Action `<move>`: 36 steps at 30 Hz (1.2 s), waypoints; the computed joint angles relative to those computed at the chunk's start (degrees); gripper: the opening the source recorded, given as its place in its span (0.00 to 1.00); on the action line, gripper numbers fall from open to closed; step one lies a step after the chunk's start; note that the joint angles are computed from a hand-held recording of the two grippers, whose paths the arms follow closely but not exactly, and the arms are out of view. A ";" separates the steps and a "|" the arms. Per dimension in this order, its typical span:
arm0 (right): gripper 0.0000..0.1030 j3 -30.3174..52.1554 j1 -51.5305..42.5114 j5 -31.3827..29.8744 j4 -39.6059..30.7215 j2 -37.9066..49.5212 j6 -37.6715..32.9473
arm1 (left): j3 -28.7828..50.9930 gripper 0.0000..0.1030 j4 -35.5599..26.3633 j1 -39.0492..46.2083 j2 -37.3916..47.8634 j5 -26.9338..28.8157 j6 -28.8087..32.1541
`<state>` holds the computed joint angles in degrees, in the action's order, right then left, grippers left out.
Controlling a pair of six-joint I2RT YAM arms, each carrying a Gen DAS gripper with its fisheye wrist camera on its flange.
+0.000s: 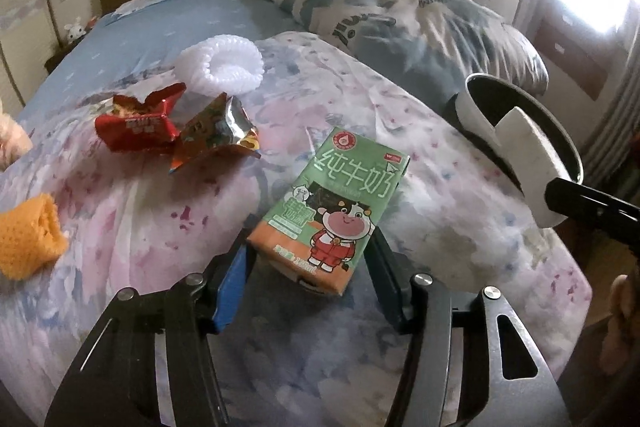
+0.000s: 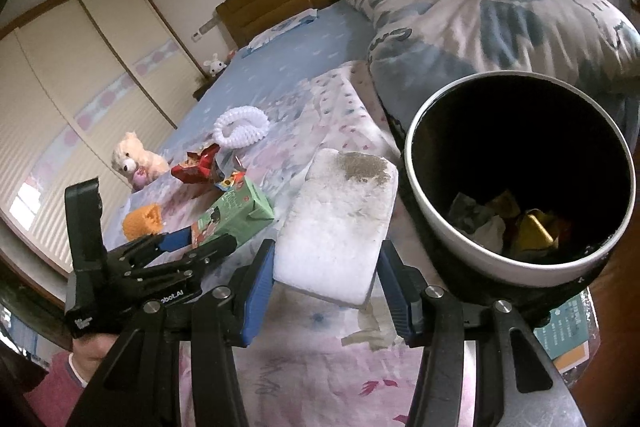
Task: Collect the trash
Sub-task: 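Carry the foam block with right tool while left tool carries the carton to the bin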
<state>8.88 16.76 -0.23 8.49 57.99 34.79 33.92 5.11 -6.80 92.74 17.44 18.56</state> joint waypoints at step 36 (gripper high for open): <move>0.50 -1.07 -50.67 -29.97 -29.84 -26.44 -27.76 | 2.32 0.52 -7.23 -33.86 -10.63 -17.98 -19.05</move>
